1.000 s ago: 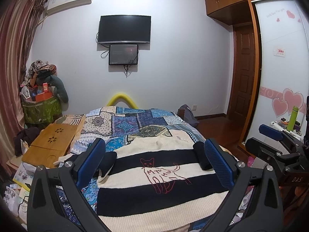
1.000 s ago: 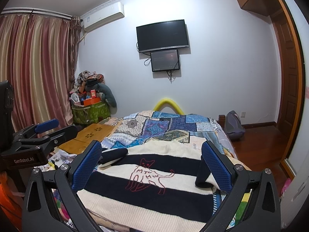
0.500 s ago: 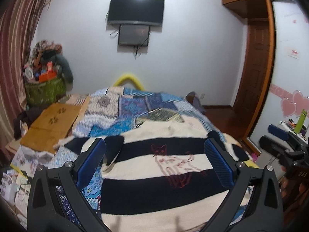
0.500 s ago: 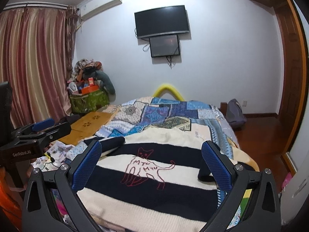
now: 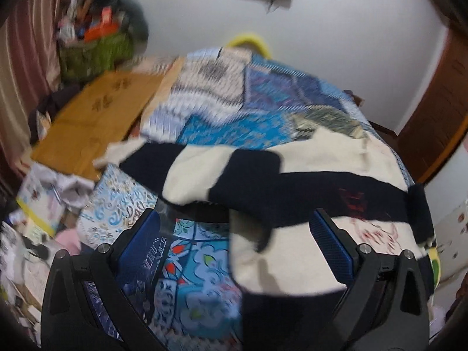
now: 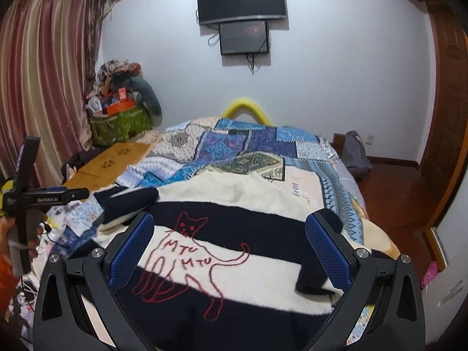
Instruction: Fold small clothes
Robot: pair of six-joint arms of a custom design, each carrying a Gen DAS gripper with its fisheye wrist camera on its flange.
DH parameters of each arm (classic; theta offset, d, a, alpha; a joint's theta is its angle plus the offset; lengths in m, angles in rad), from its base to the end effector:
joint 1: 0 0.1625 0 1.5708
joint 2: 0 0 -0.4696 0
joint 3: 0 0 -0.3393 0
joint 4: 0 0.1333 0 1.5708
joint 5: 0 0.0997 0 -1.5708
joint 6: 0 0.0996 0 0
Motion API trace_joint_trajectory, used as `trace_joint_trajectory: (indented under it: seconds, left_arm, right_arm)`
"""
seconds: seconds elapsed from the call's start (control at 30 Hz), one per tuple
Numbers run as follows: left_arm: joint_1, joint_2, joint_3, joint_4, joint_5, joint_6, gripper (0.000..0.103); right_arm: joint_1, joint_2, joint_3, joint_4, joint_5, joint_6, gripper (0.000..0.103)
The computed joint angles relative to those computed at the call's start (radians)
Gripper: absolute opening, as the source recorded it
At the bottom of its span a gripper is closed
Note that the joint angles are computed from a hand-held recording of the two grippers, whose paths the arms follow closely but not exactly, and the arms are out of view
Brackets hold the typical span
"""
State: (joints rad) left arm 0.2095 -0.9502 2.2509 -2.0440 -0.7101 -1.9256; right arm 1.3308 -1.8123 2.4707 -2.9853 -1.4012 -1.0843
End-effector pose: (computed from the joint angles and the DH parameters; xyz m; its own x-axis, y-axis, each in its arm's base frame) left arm -0.3315 -0.2840 0.1002 -0.7633 -0.3938 -0.5121 0.1550 0.6579 -0.7370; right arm 0.0755 -0.3232 0.4079 -0.6134 -0.5677 0.5491 -0.7898 0.4381 -0.4293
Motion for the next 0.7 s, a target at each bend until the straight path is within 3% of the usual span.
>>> trace_joint_trajectory:
  seconds: [0.1, 0.2, 0.3, 0.4, 0.5, 0.57, 0.6, 0.67, 0.7]
  left_arm:
    - [0.074, -0.043, 0.096, -0.177, -0.009, 0.029, 0.101]
    - [0.159, -0.069, 0.179, -0.366, -0.026, 0.056, 0.089]
    - [0.225, -0.075, 0.219, -0.483, -0.038, 0.084, 0.084]
    - [0.291, -0.072, 0.257, -0.602, -0.051, 0.1, 0.08]
    - [0.335, -0.066, 0.283, -0.696, -0.07, 0.113, 0.067]
    - [0.349, -0.051, 0.304, -0.783, -0.056, 0.13, 0.066]
    - [0.355, -0.048, 0.307, -0.807, -0.044, 0.149, 0.06]
    - [0.372, -0.058, 0.286, -0.763, -0.037, 0.159, 0.039]
    - [0.384, -0.067, 0.267, -0.711, -0.039, 0.154, 0.019]
  right_arm:
    - [0.028, 0.084, -0.011, -0.061, -0.064, 0.007, 0.102]
    - [0.04, 0.145, -0.021, -0.098, -0.111, 0.008, 0.102]
    - [0.057, 0.194, -0.041, -0.093, -0.153, 0.027, 0.102]
    - [0.06, 0.225, -0.061, -0.066, -0.173, 0.047, 0.102]
    - [0.061, 0.237, -0.064, -0.064, -0.185, 0.049, 0.102]
    - [0.058, 0.239, -0.071, -0.055, -0.184, 0.048, 0.102]
    - [0.058, 0.242, -0.075, -0.052, -0.185, 0.05, 0.102]
    - [0.059, 0.244, -0.082, -0.044, -0.189, 0.052, 0.102]
    - [0.06, 0.244, -0.082, -0.043, -0.191, 0.053, 0.102]
